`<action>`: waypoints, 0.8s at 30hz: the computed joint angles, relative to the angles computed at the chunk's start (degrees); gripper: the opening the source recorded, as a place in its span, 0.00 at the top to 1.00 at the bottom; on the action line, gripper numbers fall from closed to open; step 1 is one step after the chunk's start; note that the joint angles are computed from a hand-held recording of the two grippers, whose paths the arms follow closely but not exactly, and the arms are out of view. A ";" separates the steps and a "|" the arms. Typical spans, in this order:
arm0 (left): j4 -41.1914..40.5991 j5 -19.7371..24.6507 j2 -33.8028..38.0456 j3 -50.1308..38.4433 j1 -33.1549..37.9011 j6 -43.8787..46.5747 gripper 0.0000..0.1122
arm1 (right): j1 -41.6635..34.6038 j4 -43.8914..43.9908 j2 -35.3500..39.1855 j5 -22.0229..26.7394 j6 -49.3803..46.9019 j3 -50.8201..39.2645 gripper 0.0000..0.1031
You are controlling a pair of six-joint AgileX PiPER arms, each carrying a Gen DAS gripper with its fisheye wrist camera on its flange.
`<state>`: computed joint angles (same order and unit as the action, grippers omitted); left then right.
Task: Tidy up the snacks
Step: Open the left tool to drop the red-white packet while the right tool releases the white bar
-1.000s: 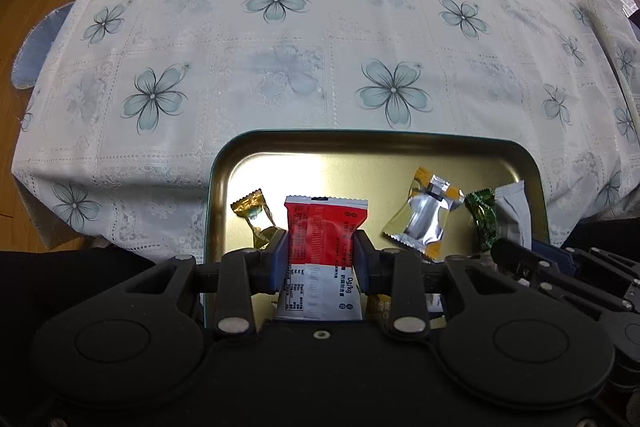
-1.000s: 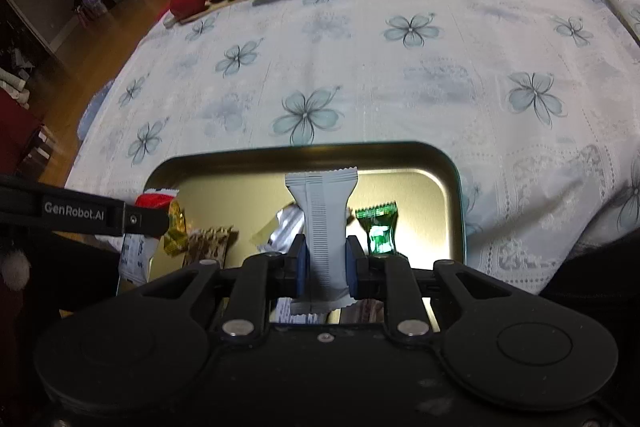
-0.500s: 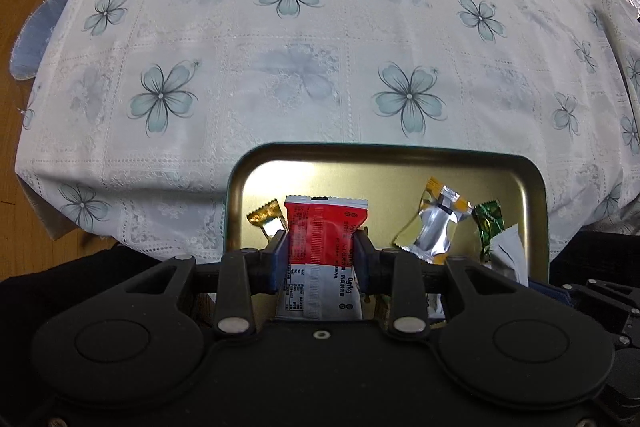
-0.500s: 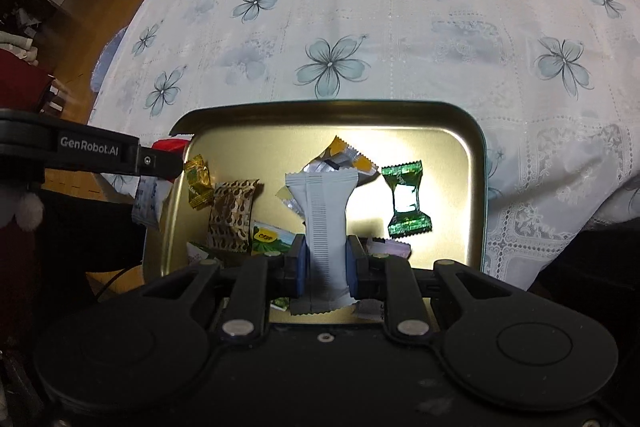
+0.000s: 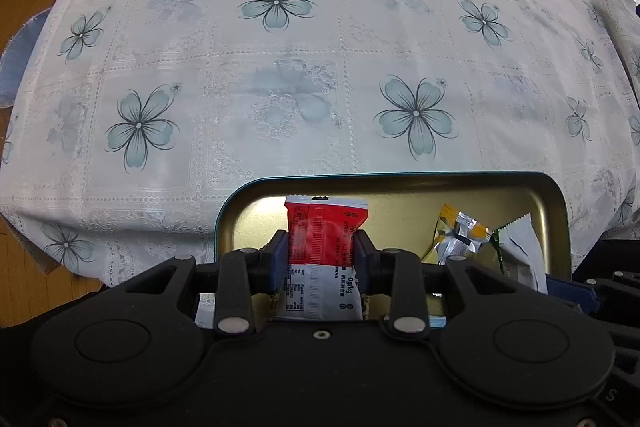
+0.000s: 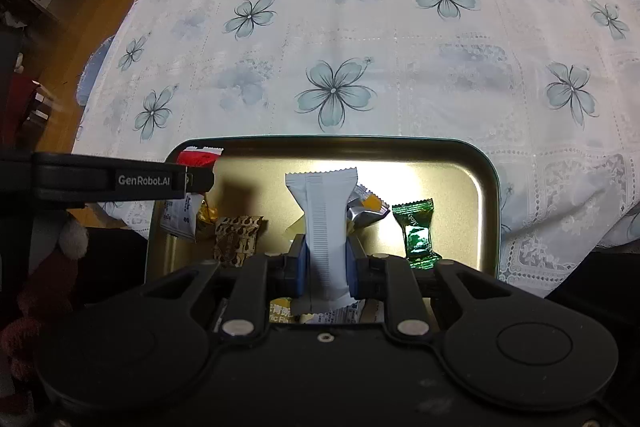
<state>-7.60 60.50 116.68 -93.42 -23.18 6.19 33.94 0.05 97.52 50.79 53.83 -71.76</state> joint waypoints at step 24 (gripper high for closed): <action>-4.90 -8.30 -2.20 7.68 7.75 0.59 0.62 | 2.05 -1.91 14.07 8.84 3.31 -18.61 0.79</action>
<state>-12.50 52.20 114.47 -85.74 -15.42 6.78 35.98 -1.86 111.60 59.64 57.14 -90.37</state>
